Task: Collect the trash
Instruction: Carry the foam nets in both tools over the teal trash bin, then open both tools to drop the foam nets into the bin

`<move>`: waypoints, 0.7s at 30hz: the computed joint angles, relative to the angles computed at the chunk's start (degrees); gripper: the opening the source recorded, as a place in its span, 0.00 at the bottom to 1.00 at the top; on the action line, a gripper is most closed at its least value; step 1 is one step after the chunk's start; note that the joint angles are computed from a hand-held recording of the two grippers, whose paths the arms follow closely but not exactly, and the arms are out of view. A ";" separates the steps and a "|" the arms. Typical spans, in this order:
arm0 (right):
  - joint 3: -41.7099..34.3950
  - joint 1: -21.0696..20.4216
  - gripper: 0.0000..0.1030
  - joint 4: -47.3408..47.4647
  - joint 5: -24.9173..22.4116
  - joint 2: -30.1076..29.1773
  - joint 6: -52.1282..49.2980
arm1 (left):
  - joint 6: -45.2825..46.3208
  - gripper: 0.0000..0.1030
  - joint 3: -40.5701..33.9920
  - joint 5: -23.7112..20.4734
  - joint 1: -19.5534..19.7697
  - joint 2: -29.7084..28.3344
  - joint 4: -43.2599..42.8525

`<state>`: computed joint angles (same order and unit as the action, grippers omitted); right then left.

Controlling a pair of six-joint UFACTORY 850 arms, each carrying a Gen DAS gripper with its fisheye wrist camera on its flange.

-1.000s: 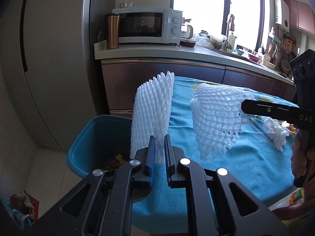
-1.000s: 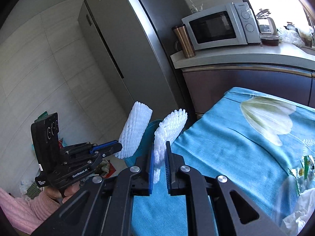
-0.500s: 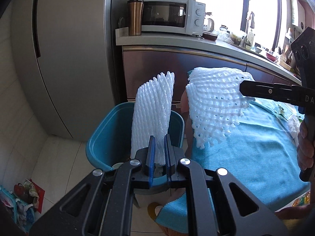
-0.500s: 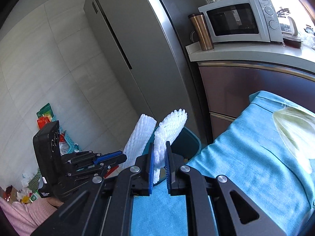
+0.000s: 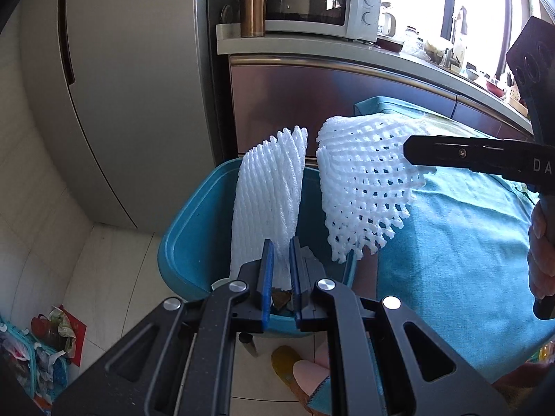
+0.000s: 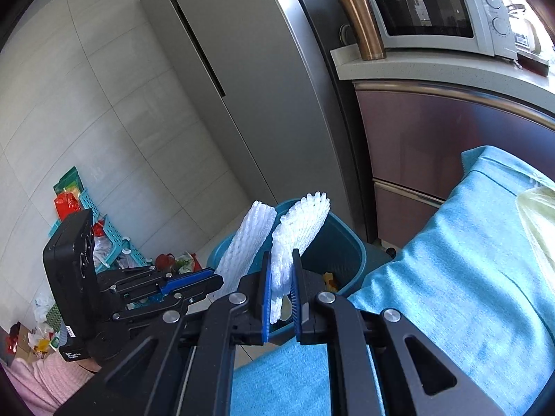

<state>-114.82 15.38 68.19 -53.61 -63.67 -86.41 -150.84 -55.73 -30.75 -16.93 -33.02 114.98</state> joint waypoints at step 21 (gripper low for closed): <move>-15.41 4.00 0.12 -14.47 0.34 -9.84 17.67 | 3.61 0.11 -6.33 7.14 3.83 -6.06 -3.52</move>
